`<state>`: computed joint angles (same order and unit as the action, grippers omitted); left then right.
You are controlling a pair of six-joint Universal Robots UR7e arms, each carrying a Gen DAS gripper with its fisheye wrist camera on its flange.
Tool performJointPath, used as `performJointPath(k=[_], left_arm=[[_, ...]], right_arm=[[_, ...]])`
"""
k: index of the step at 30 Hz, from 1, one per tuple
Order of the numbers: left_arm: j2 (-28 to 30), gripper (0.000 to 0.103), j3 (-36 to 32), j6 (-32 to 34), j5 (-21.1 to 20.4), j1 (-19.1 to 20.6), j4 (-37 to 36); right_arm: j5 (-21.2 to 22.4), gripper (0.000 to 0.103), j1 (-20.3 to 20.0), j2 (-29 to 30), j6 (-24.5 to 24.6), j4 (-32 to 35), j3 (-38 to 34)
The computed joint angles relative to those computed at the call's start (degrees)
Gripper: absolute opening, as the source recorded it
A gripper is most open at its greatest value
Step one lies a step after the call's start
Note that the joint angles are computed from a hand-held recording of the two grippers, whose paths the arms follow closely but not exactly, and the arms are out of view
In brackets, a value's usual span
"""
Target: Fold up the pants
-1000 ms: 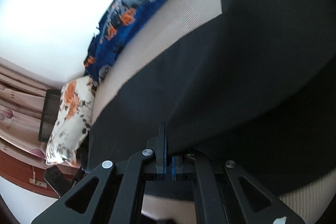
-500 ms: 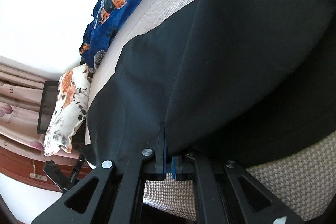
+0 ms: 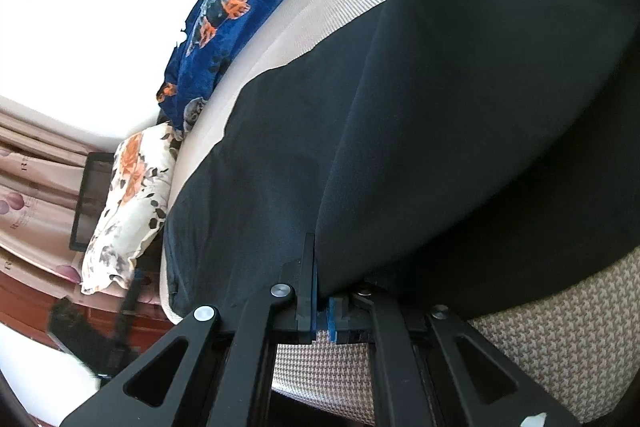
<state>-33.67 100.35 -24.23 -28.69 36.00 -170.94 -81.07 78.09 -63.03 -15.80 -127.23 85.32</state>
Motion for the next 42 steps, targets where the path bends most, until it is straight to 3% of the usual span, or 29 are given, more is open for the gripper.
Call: performJointPath(k=[3, 5, 8, 10, 15, 17, 20, 24, 27, 29, 36, 42], left_arm=[[-1.5, 0.076, 0.4, -9.8, -5.6, 2.9, 7.1], [-1.6, 0.076, 1.1, -8.7, -4.6, 2.5, 5.0], [-0.8, 0.076, 0.1, -9.7, -3.5, 2.2, 8.6], [-0.5, 0.076, -0.4, -9.8, -2.9, 2.2, 9.9], [-0.7, 0.076, -1.0, -10.0, -3.1, 2.6, 11.0], [-0.8, 0.076, -1.0, -10.4, -2.9, 2.5, 11.7], [-0.9, 0.076, -1.3, -11.0, -3.0, 2.7, 12.6], [-0.8, 0.076, -1.7, -11.8, -2.9, 2.8, 13.5], [-0.8, 0.076, -2.1, -12.6, -2.8, 2.8, 14.4], [-0.9, 0.076, -2.4, -13.3, -2.9, 2.9, 15.0], [-1.0, 0.076, -2.5, -13.2, -3.2, 3.0, 15.1], [-1.2, 0.076, -2.0, -11.5, -3.9, 3.2, 13.5]], right_arm=[[2.9, 0.009, -1.1, -0.4, -0.4, 1.2, -0.8], [5.5, 0.012, -2.3, -0.4, -0.3, 2.3, -2.5], [9.6, 0.014, -4.4, 0.6, 0.1, 3.4, -6.5], [14.6, 0.016, -6.4, 2.4, 1.2, 5.2, -10.9], [19.1, 0.017, -10.1, 7.9, 8.3, 3.2, -23.3], [20.5, 0.017, -12.0, 11.7, 14.4, 3.0, -31.3], [18.7, 0.017, -13.6, 16.2, 20.3, 1.5, -40.9], [18.5, 0.008, -15.9, 22.9, 25.6, 3.9, -55.7], [15.8, 0.005, -16.0, 26.0, 25.1, 6.7, -64.0], [15.1, 0.005, -16.2, 25.6, 25.1, 6.6, -64.4], [15.5, 0.004, -19.2, 11.6, 19.5, -2.5, -44.0], [14.5, 0.003, -22.1, 6.0, 17.7, -2.5, -35.7]])
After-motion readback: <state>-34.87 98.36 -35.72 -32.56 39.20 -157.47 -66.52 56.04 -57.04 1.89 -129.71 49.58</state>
